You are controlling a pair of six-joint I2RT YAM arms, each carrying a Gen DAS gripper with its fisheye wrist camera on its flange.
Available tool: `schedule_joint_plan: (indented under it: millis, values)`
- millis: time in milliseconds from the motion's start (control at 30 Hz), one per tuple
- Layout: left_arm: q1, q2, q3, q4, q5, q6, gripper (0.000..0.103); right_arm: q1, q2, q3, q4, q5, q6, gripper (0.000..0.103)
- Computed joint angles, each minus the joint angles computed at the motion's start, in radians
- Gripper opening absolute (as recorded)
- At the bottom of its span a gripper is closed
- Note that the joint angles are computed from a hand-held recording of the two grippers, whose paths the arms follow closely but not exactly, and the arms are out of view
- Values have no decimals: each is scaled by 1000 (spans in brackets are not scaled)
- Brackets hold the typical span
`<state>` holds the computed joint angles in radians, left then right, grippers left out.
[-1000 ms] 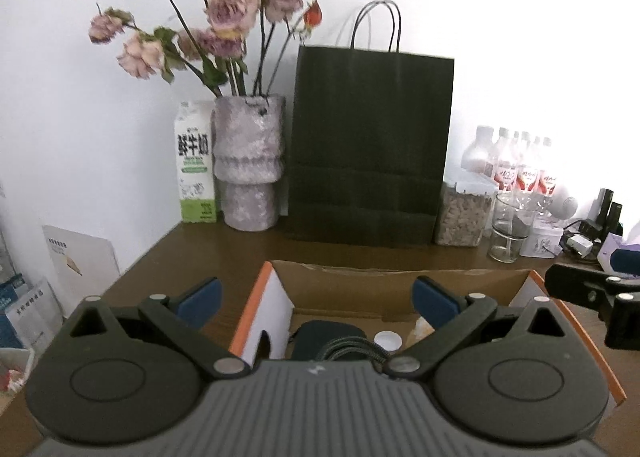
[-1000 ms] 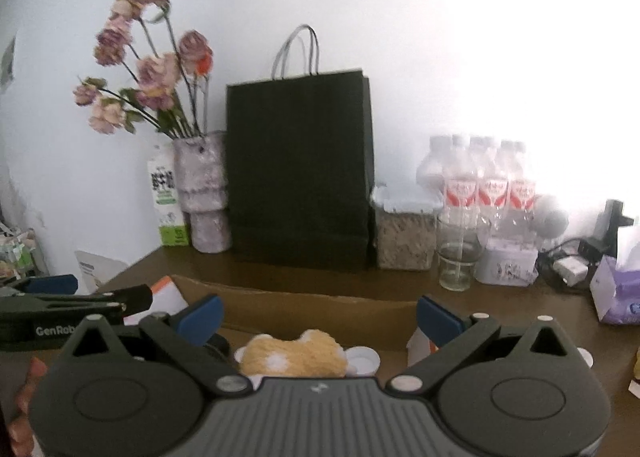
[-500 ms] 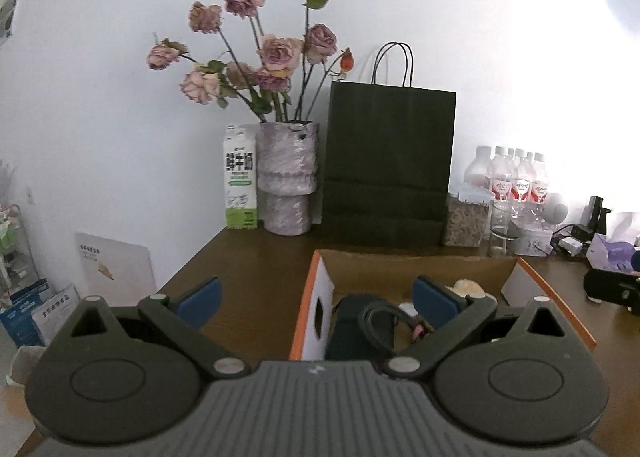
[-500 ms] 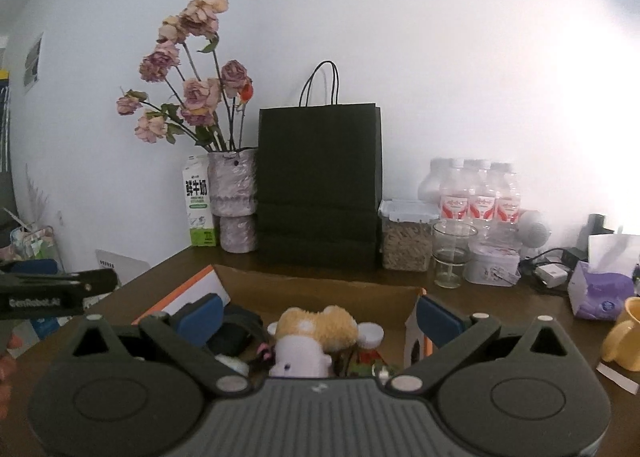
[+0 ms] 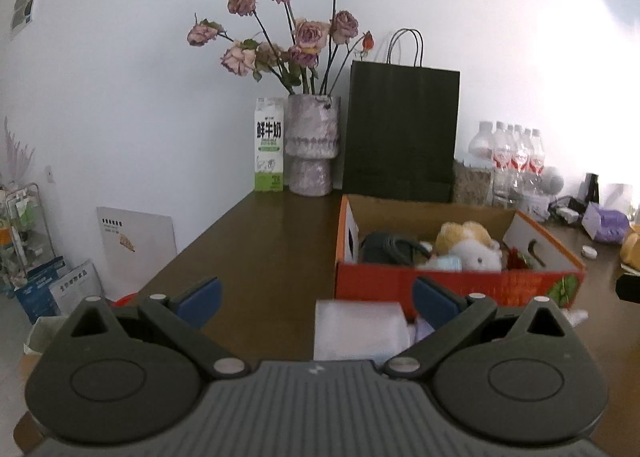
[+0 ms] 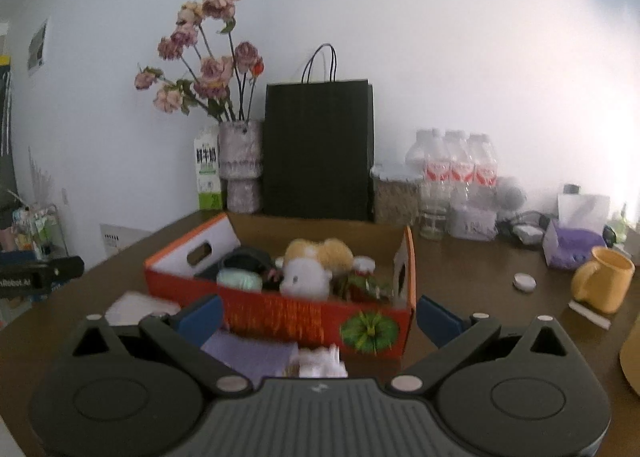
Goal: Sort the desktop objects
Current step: 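Withdraw both open tools from the box back over the table, then grasp the large white cap with the right tool while the left grasps the black charger cable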
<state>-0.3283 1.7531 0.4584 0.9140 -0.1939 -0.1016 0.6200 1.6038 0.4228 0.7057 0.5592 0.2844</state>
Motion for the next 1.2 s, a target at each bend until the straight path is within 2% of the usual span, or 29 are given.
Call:
schedule_joint_plan:
  millis: [233, 300, 633, 1033, 1200]
  values:
    - [-20, 49, -119, 96, 13, -16, 103, 131, 87, -67, 31, 109, 109, 103]
    - [-24, 63, -119, 91, 22, -9, 103, 157, 121, -79, 45, 125, 145, 103]
    - [-68, 135, -55, 66, -7, 7, 103, 121, 200, -57, 62, 89, 172, 103]
    - [-113, 261, 121, -46, -22, 33, 103, 25, 310, 8, 78, 8, 159, 103]
    - [-120, 311, 195, -97, -36, 42, 103, -20, 352, 69, 38, -24, 125, 103]
